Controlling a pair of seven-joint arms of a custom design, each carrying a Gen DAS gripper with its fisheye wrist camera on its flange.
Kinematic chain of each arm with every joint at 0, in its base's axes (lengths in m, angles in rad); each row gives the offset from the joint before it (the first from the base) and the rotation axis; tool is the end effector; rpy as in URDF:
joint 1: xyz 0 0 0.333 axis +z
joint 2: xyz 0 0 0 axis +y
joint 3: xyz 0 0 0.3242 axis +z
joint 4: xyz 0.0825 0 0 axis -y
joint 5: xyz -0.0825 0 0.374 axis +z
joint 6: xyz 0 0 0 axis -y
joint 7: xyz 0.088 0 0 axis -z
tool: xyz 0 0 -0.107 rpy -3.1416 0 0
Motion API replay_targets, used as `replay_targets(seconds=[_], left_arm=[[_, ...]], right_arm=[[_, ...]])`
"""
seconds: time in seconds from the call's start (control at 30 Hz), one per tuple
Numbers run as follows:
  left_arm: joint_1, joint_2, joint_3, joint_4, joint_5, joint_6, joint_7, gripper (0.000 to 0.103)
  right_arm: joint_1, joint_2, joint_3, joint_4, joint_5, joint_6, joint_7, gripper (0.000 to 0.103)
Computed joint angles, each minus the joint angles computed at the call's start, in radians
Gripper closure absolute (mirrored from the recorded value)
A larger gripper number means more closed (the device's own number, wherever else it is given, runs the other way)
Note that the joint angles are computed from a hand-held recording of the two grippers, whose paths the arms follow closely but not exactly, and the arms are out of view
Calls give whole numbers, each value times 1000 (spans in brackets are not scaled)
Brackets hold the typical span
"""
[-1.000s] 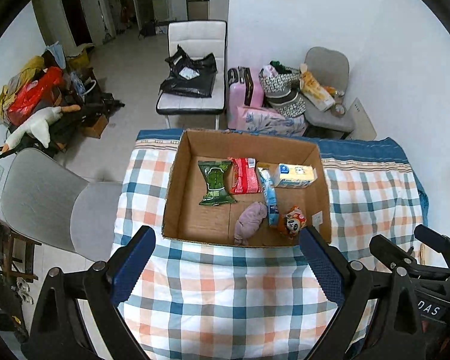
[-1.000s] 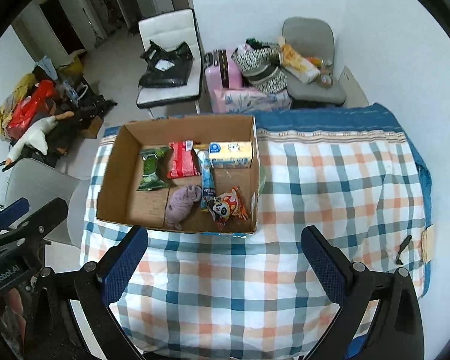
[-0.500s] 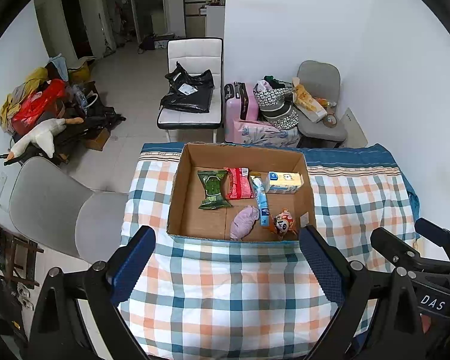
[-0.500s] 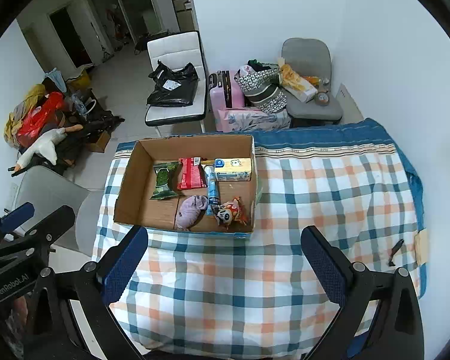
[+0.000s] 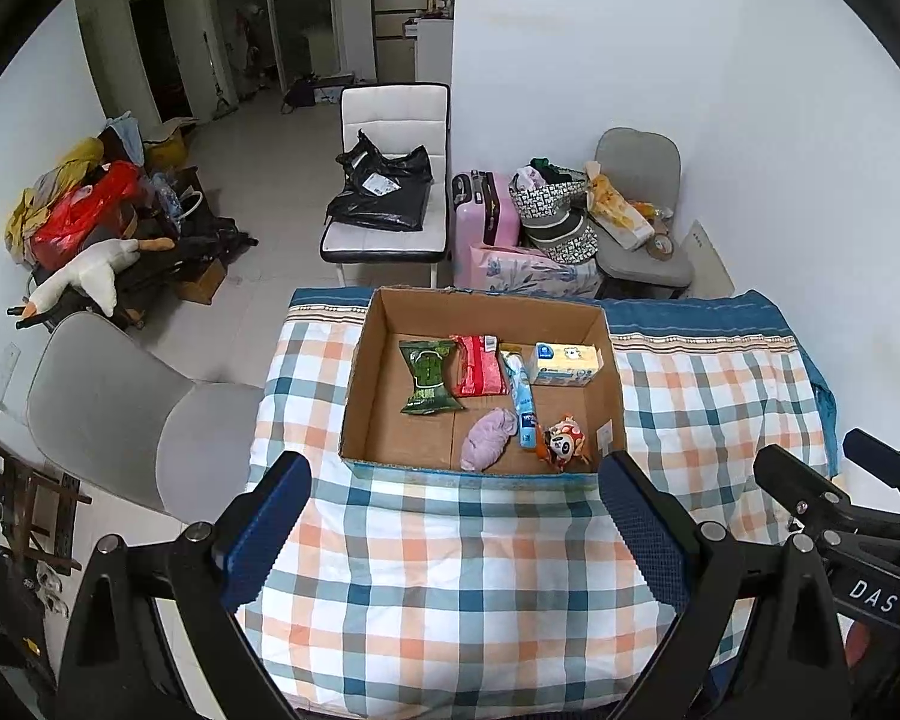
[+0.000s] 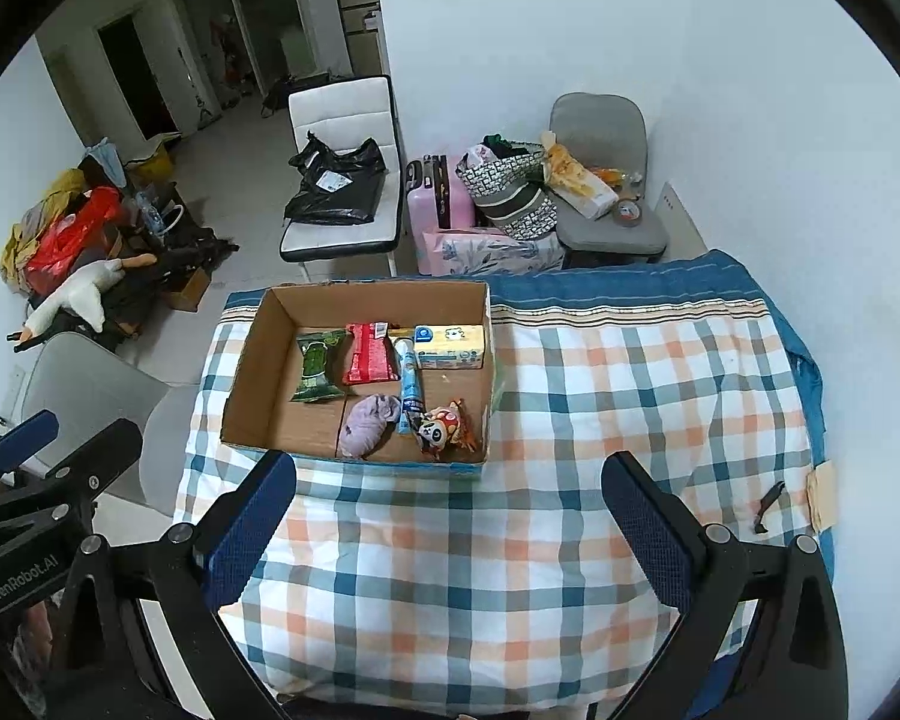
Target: Organize soft objects
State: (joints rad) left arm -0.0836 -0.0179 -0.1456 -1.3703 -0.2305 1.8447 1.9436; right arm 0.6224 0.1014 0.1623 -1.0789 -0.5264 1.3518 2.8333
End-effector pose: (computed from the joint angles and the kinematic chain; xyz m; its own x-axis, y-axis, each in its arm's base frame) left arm 0.5329 -0.1441 0.7694 -0.5691 -0.8215 0.0358 -0.7154 0.4733 -0.5140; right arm 0.4226 0.3230 0.7905 -0.5872 -0.8078 -0.0514 -0.6906 0.5331 -0.4888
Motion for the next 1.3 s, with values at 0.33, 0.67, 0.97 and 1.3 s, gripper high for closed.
replay_targets(seconds=[0.33,0.67,0.97,1.3], left_arm=[[2,-36,7,-34,7,7,-5,5],[5,-44,12,-36,9,6,-7,5],[10,-48,16,-28,9,-2,-6,5],[13,-48,18,-22,6,-8,-3,5]], right_arm=[[31,18,6,56,-38,-69,-1,0],[94,62,-11,151,-85,-136,-19,0],[120,75,-31,174,-108,-153,-20,0],[141,102,-42,223,-130,-174,-37,0]])
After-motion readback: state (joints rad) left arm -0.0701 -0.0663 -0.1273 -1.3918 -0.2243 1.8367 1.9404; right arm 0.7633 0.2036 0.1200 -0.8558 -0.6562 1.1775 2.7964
